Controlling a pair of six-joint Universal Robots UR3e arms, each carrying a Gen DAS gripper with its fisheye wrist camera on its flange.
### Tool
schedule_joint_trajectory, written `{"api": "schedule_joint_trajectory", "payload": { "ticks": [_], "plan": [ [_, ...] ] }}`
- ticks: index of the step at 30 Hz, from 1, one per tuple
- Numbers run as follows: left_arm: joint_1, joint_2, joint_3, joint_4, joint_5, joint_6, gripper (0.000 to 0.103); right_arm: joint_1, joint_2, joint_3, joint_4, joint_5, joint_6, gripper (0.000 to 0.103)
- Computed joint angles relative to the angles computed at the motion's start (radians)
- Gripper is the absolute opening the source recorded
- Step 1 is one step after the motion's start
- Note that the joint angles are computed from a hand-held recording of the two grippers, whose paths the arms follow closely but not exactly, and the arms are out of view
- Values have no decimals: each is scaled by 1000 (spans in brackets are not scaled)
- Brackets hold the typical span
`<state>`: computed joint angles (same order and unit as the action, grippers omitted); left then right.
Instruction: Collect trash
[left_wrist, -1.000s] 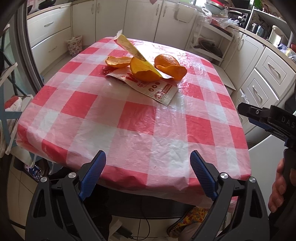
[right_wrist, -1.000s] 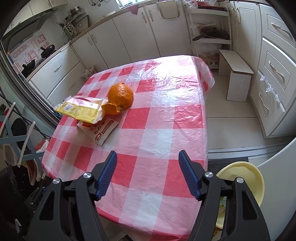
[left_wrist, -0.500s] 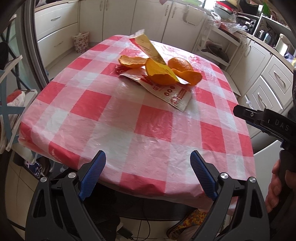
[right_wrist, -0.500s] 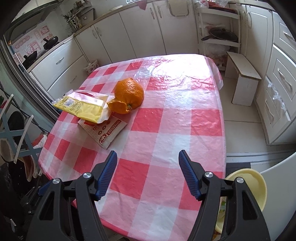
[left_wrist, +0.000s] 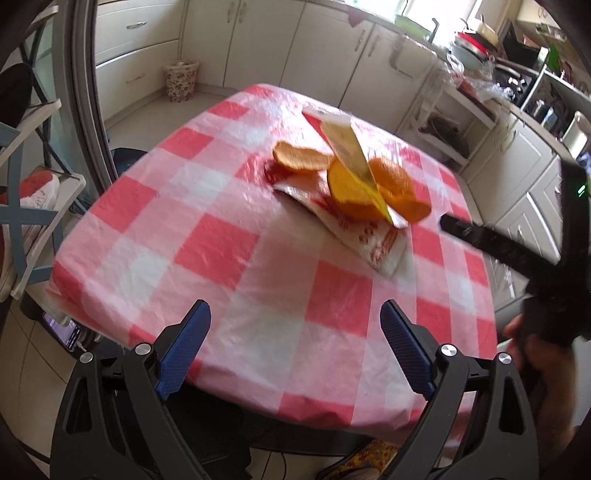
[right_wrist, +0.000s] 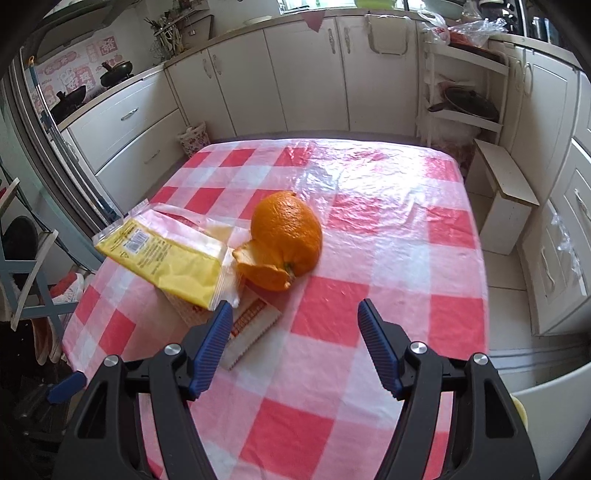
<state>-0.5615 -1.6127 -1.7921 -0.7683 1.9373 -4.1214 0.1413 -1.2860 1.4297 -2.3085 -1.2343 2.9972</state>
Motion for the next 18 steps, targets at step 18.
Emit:
{"api": "schedule_joint_trajectory", "payload": {
  "ticks": [18],
  "plan": [
    [164, -124, 212, 32, -64, 78, 93, 116, 230, -205, -77, -102, -51, 48]
  ]
}}
